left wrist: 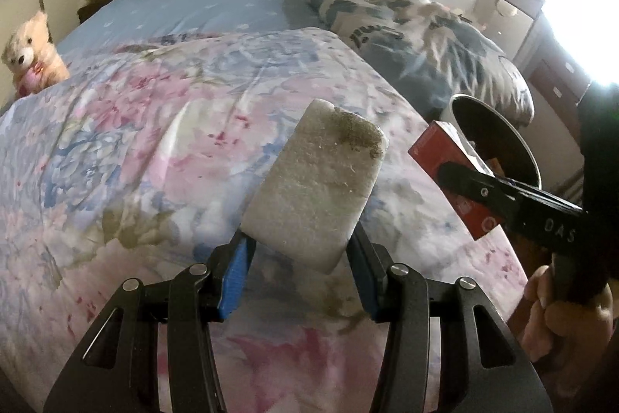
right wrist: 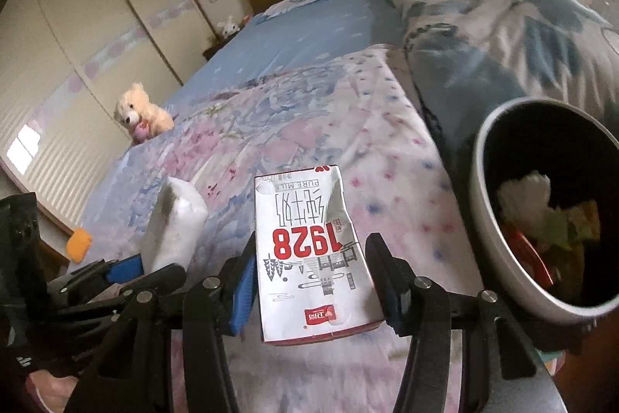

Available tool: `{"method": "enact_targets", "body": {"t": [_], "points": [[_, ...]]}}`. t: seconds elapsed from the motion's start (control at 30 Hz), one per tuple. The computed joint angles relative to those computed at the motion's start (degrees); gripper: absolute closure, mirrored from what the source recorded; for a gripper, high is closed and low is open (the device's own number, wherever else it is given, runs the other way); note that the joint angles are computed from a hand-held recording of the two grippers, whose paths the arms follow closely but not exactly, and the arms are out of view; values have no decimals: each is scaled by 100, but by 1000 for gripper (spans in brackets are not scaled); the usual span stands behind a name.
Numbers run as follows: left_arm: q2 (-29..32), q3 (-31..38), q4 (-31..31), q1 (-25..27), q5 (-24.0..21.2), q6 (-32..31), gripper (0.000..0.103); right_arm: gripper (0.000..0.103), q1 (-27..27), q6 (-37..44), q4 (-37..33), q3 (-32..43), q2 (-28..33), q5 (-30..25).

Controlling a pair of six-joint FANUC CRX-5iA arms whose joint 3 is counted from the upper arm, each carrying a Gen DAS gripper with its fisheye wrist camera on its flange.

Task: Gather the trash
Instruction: 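Carry the white block and milk carton over the bin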

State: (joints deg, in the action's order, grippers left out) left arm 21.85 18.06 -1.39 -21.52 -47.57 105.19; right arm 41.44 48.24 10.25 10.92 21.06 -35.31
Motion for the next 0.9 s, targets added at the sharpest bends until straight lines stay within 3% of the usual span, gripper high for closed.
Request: {"method": "enact_targets", "body": {"t": [0.33, 0.9], "points": [[50, 232, -325, -319, -197, 108, 56, 49, 61, -737, 436, -958, -629, 486], [109, 445, -499, -546, -373, 94, 56, 49, 55, -1238, 684, -1565, -1067, 841]]}}
